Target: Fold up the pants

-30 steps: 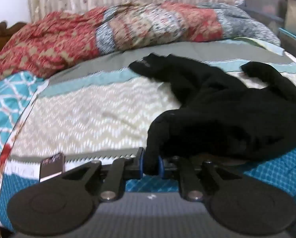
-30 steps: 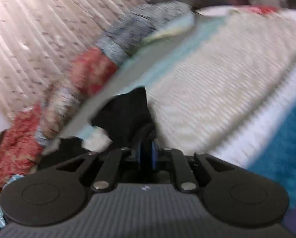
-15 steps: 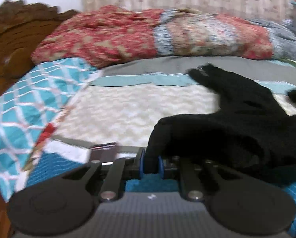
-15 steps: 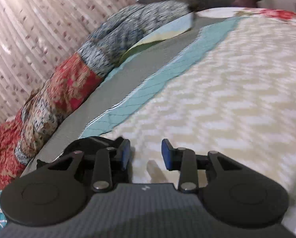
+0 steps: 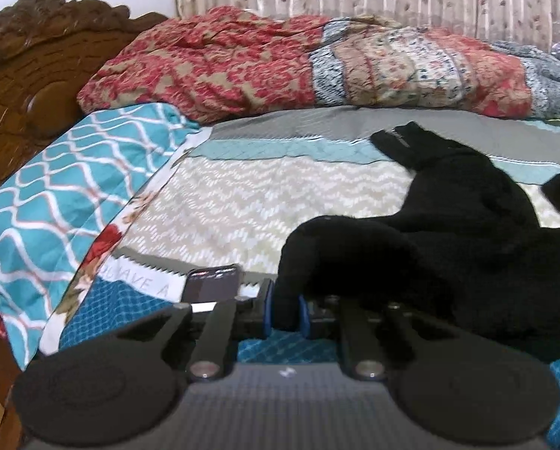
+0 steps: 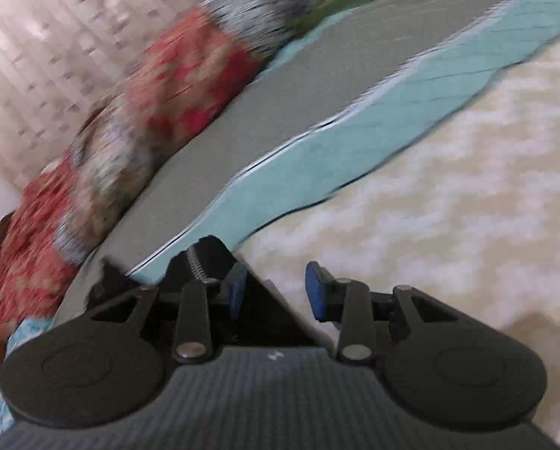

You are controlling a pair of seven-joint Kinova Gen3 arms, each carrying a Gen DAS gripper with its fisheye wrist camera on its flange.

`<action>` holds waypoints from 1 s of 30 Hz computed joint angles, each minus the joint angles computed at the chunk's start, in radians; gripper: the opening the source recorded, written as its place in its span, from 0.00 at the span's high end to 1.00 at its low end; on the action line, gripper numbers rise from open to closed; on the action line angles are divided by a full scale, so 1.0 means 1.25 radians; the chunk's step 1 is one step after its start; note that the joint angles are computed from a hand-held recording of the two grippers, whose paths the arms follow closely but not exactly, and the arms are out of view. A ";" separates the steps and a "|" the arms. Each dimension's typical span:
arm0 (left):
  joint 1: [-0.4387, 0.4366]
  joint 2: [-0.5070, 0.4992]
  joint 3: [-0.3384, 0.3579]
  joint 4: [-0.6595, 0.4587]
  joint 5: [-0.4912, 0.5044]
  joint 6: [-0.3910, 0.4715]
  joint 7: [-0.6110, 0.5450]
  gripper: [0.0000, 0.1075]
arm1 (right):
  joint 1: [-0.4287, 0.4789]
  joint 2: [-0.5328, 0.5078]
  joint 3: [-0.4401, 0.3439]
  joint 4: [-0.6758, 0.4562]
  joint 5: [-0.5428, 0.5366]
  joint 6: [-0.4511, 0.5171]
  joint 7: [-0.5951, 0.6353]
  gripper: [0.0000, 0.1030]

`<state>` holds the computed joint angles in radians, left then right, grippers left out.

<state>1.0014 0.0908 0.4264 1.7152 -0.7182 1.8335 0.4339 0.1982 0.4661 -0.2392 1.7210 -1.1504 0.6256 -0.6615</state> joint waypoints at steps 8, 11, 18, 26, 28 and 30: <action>0.003 -0.002 0.000 -0.003 -0.018 -0.028 -0.014 0.88 | -0.101 -0.052 -0.004 -0.018 0.247 0.073 0.019 0.44; -0.001 -0.003 -0.001 -0.003 -0.011 -0.035 -0.014 0.88 | -0.087 -0.053 -0.048 -0.036 0.335 0.061 -0.042 0.42; -0.004 -0.005 0.002 -0.006 -0.006 -0.035 -0.009 0.88 | -0.061 0.014 -0.057 -0.128 0.353 0.123 -0.231 0.76; 0.013 0.016 -0.009 -0.036 -0.042 0.008 -0.014 0.88 | 0.046 -0.148 -0.001 -0.029 0.198 -0.108 -0.228 0.79; 0.009 0.018 -0.013 -0.041 -0.043 0.000 -0.023 0.88 | 0.035 -0.187 0.073 -0.022 0.204 -0.173 -0.244 0.80; 0.008 0.015 -0.013 -0.038 -0.046 -0.025 -0.026 0.88 | 0.015 -0.214 0.147 -0.019 0.259 -0.238 -0.304 0.81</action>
<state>1.0115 0.1099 0.4097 1.6683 -0.7756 1.8019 0.4010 0.2171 0.1986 -0.0549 1.6967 -0.8268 0.3280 -1.0411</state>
